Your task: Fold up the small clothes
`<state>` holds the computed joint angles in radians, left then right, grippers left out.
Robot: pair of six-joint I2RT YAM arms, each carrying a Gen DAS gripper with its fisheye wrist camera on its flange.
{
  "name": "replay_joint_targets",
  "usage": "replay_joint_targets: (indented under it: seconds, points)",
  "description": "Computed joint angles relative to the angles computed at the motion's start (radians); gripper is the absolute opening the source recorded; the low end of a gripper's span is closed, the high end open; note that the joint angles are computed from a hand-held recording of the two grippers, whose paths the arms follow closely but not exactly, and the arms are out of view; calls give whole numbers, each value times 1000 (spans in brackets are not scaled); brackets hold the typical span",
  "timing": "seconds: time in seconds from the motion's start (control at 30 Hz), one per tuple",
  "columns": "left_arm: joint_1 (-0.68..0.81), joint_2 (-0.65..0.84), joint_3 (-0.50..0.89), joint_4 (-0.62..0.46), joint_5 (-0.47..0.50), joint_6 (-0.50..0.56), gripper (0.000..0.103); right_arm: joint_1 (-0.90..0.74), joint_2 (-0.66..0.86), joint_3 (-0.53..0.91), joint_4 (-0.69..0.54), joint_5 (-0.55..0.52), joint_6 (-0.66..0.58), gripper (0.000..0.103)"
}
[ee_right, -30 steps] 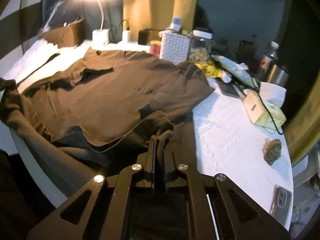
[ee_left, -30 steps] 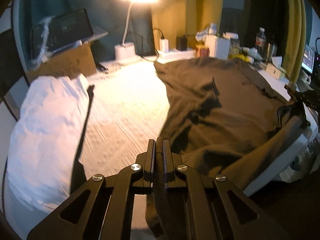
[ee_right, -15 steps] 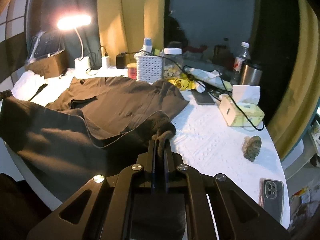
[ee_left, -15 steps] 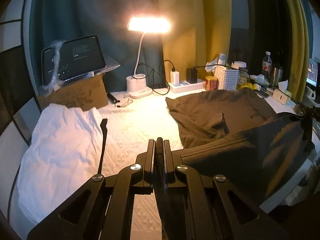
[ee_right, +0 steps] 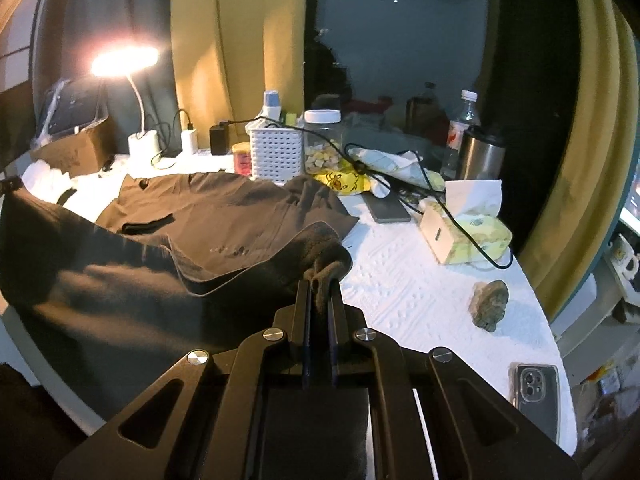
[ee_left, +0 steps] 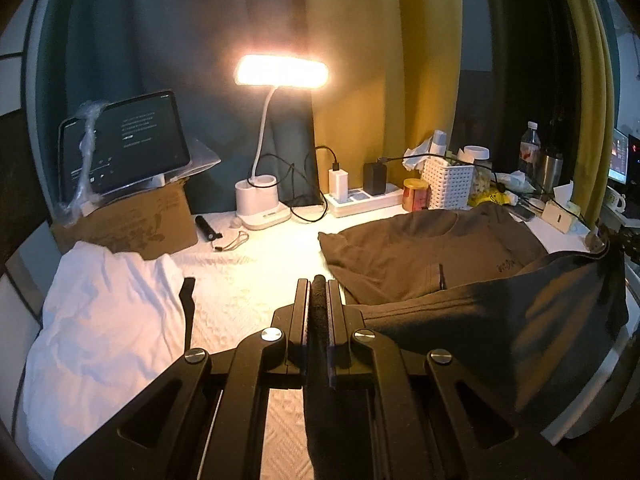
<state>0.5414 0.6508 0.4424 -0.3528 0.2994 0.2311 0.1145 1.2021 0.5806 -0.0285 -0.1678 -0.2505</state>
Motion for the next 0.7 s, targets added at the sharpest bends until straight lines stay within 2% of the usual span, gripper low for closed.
replay_joint_targets:
  seconds: [0.17, 0.33, 0.7]
  points:
    - [-22, 74, 34, 54, -20, 2, 5, 21, 14, -3, 44, 53, 42, 8]
    - [-44, 153, 68, 100, -41, 9, 5, 28, 44, 11, 86, 66, 104, 8]
    - [-75, 299, 117, 197, -75, -21, 5, 29, 145, 73, 139, 78, 141, 8]
